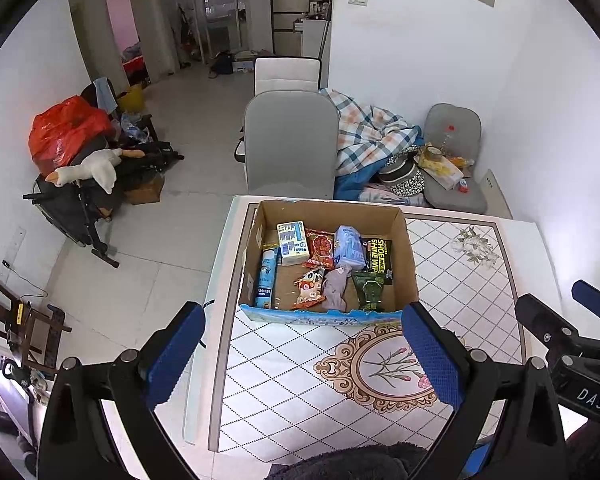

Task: Organize soft objects

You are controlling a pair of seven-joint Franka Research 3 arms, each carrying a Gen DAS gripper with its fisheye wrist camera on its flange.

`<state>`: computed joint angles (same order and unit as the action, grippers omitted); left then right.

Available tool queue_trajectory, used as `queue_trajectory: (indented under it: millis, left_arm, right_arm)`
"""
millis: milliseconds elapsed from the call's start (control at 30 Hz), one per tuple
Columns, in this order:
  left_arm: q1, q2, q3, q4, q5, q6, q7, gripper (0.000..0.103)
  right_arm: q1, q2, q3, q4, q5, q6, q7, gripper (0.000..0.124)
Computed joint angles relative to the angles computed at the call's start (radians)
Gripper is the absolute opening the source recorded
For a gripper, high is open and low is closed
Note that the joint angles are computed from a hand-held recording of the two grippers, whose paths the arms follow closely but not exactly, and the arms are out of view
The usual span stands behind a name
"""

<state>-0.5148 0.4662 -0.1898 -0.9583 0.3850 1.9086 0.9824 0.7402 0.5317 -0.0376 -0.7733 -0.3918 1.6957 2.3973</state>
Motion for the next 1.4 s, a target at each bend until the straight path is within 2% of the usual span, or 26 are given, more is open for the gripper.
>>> queue_trajectory:
  millis: [500, 1400]
  left_arm:
    - [-0.015, -0.012, 0.007, -0.013, 0.048, 0.012, -0.039, 0.101]
    - [-0.013, -0.035, 0.001, -0.039, 0.058, 0.025, -0.048, 0.101]
  right_arm:
    - [0.016, 0.002, -0.013, 0.024, -0.051, -0.044, 0.013, 0.103]
    - [0.017, -0.023, -0.008, 0.0, -0.072, -0.043, 0.019, 0.103]
